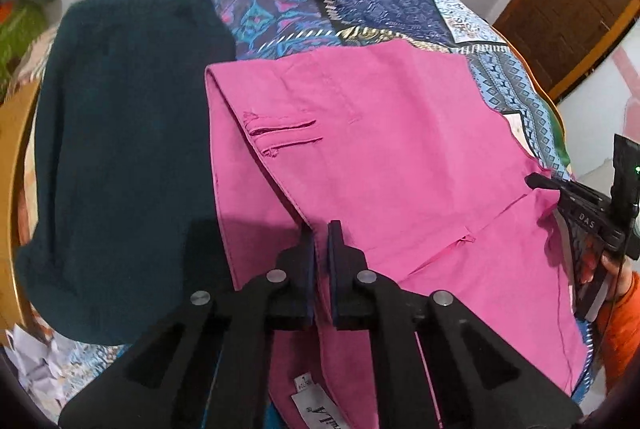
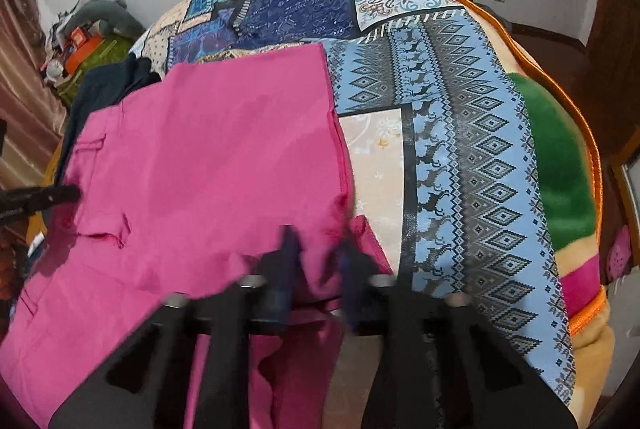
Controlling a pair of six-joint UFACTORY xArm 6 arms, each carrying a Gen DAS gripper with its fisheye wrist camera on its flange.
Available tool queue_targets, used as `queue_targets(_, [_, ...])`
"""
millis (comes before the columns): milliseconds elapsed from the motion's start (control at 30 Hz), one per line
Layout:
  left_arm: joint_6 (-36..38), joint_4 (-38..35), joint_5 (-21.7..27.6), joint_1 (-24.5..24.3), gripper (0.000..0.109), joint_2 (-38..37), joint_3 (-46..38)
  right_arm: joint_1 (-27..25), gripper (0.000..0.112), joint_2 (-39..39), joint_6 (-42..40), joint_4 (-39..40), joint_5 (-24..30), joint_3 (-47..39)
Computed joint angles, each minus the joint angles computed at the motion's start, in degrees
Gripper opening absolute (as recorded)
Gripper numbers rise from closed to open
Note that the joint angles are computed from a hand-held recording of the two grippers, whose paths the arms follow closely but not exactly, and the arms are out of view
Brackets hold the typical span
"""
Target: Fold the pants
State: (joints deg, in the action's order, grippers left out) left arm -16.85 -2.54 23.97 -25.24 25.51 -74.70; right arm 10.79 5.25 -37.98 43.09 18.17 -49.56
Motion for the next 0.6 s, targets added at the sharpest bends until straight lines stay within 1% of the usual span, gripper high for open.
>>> queue_targets(100, [-3.7, 6.1, -0.8, -0.2, 0.005, -0.8, 0.2, 0.1, 0.006, -1.1, -2.7, 1.5, -0.7, 1.0])
queue_targets(167, [-9.6, 13.7, -2.5, 0.1, 0.005, -1.4, 0.7, 0.6, 0.005, -2.5, -4.2, 1.8, -2.6, 2.5])
queue_targets(233, [-11.8, 15.9, -2.8, 0.4, 0.005, -1.6, 0.7, 1.3, 0.005, -3.5, -5.3, 1.7, -4.9, 4.0])
queue_targets(300, [-12.9, 16.5, -2.1, 0.6, 0.005, -1.3, 0.3, 1.6, 0.004, -3.8, -4.8, 0.4, -6.4, 4.9])
queue_targets(400, [-13.2, 17.1, 0.8, 0.5, 0.005, 0.4, -1.4, 1.3, 0.004, -3.2, -1.8, -3.0, -6.5, 4.9])
queue_targets(467, [-12.1, 15.5, 2.6, 0.5, 0.005, 1.5, -2.2, 1.2, 0.004, -3.0, 0.2, -4.8, -6.1, 4.8])
queue_targets(533, [-10.4, 13.0, 2.2, 0.6, 0.006, 1.0, -1.2, 1.0, 0.005, -3.0, 3.2, -8.3, -5.7, 4.8])
queue_targets(600, [-9.0, 10.4, 1.5, 0.9, 0.008, 0.0, 0.0, 0.9, 0.006, -3.2, 4.5, -9.6, -5.1, 4.6])
